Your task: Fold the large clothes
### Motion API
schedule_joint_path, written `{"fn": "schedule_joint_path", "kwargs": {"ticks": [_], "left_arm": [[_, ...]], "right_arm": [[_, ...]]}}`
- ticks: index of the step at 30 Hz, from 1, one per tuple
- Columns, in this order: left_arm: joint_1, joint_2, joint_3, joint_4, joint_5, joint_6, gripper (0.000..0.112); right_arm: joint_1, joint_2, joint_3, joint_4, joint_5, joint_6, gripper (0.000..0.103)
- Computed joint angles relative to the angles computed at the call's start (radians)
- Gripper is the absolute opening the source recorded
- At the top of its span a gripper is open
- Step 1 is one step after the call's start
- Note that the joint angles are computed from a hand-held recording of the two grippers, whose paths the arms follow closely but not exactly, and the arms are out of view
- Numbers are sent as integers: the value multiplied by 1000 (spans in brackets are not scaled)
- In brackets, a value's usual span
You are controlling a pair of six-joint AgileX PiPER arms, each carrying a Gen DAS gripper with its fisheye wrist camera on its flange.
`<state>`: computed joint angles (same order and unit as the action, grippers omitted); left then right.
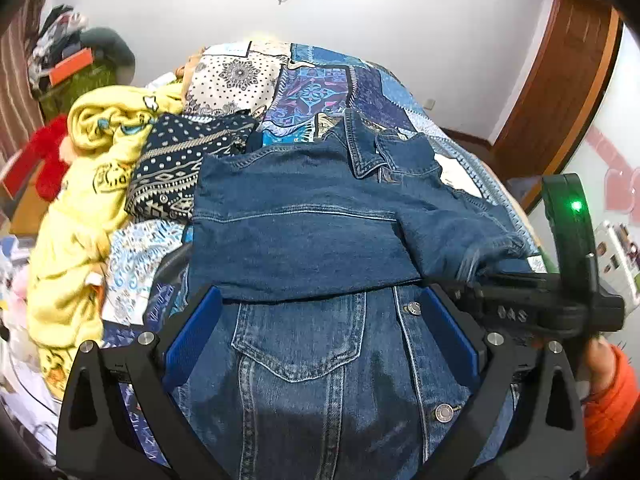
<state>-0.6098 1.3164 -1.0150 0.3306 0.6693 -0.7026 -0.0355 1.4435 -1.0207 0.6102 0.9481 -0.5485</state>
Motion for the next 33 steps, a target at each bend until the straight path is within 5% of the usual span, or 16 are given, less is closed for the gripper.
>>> {"fn": "schedule_joint_path", "kwargs": {"ticks": [1,7,15,24,30,33], "left_arm": [[-23,19,-30,31,28,-17,100],[-103,121,-189,86,112,-15,100],[-211,381,-519,75,211,126,100],[-268,741,-852,33,378,322,100],[-273,877,-997,72,402,369,64],[-256,893,-1057,27,406,393,36]], "right_arm": [[-11,1,-6,-10,27,1,41],[-221,-131,45,53,98,-130,72],[-532,-209,59,54,48,-278,83],[-648,-114,81,43,9,-318,83],[-613,-96,140,-19,-64,-322,83],[-584,-115,185,-41,-111,-327,83]]}}
